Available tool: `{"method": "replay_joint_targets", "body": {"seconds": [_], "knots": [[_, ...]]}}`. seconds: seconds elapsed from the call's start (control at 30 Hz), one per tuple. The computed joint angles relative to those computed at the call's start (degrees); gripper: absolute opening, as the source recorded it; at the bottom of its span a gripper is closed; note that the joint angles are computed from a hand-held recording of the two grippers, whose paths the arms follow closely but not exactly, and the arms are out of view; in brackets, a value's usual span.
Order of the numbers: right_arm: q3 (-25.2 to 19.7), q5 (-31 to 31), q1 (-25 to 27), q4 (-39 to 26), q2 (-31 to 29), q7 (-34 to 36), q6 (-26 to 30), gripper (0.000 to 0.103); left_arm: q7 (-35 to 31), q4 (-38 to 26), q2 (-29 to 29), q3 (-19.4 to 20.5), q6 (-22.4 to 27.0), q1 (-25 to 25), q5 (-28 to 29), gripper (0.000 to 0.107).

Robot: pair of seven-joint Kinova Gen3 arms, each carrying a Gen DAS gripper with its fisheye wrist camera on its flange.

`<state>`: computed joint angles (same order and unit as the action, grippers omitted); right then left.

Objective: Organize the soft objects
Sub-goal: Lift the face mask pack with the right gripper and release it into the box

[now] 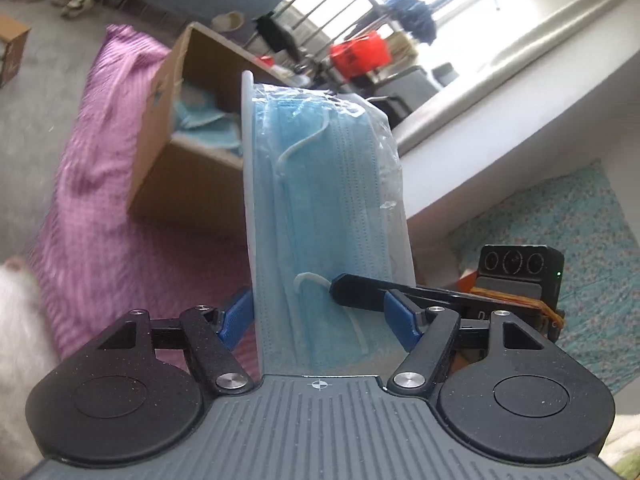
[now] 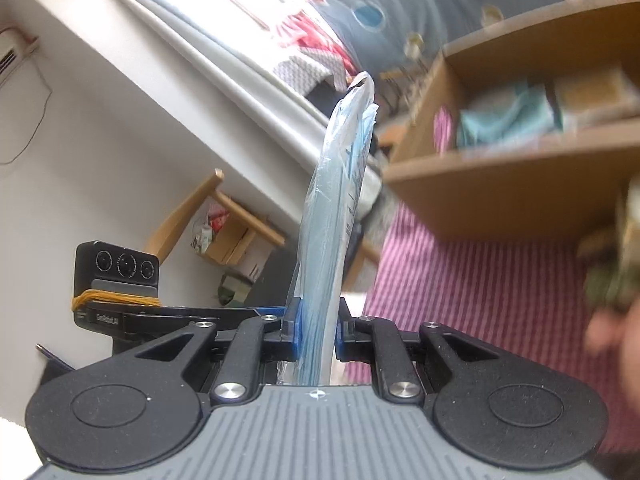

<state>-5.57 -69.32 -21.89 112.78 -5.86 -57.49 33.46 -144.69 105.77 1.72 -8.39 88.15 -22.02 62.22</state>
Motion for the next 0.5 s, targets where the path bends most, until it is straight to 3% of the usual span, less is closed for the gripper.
{"method": "replay_joint_targets", "body": {"seconds": [0.17, 0.27, 0.5], "knots": [[3.7, 4.9, 3.7, -5.2, -0.2, -0.9, 3.6, 0.016, 4.0, -8.8, 4.3, 5.6, -5.9, 6.1, 3.0, 0.070], [7.4, 6.4, 7.6, -9.7, 1.9, -0.7, 9.6, 0.016, 6.6, -14.8, 8.6, 9.0, -10.3, 9.7, 3.4, 0.071], [8.5, 15.0, 17.5, -23.5, 12.0, -7.2, 18.6, 0.016, 18.4, -29.7, 22.2, 16.0, -18.6, 17.3, -2.5, 0.071]]}}
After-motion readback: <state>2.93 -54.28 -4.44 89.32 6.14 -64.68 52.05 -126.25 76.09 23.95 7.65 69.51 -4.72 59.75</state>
